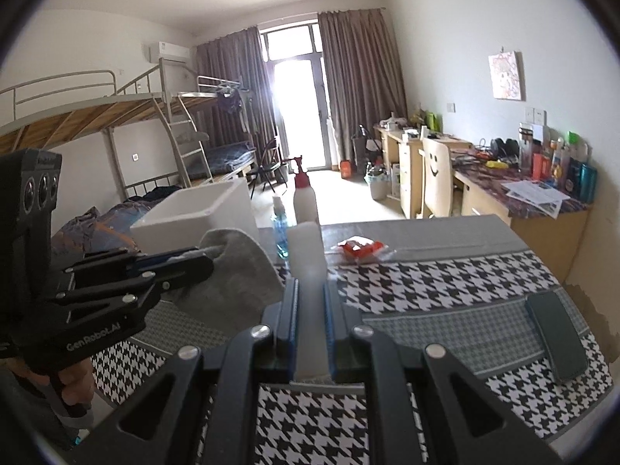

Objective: Organize soft objects
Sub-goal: 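Carry the sock and the stick up over the white foam box with both grippers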

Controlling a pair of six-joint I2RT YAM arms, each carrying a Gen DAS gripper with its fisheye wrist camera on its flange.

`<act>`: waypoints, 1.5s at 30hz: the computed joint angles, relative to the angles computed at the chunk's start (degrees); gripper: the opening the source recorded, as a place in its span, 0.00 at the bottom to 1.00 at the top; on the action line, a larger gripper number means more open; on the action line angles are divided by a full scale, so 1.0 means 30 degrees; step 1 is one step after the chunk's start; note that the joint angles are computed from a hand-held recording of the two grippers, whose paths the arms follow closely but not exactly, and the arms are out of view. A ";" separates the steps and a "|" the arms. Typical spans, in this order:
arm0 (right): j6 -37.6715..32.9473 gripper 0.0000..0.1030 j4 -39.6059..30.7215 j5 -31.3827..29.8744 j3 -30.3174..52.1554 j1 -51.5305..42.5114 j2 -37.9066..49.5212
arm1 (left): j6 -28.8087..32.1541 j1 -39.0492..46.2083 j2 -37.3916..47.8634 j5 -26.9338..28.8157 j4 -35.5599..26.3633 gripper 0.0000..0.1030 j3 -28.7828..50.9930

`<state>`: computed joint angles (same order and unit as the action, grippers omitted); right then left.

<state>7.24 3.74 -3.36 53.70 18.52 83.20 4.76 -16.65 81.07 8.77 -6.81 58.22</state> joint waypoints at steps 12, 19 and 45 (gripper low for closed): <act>-0.0294 0.15 0.0797 -0.0328 0.1505 0.0609 0.1019 | -0.0054 0.1481 -0.0384 0.0293 0.0623 0.11 0.0475; -0.0569 0.15 0.0254 -0.0748 0.3262 0.0808 0.2189 | -0.0370 0.2338 -0.0254 -0.0044 0.0779 0.11 0.1028; -0.1431 0.15 -0.3064 -0.0916 1.0322 0.2208 0.6088 | -0.1320 0.4554 0.1475 -0.2225 0.0382 0.11 0.4377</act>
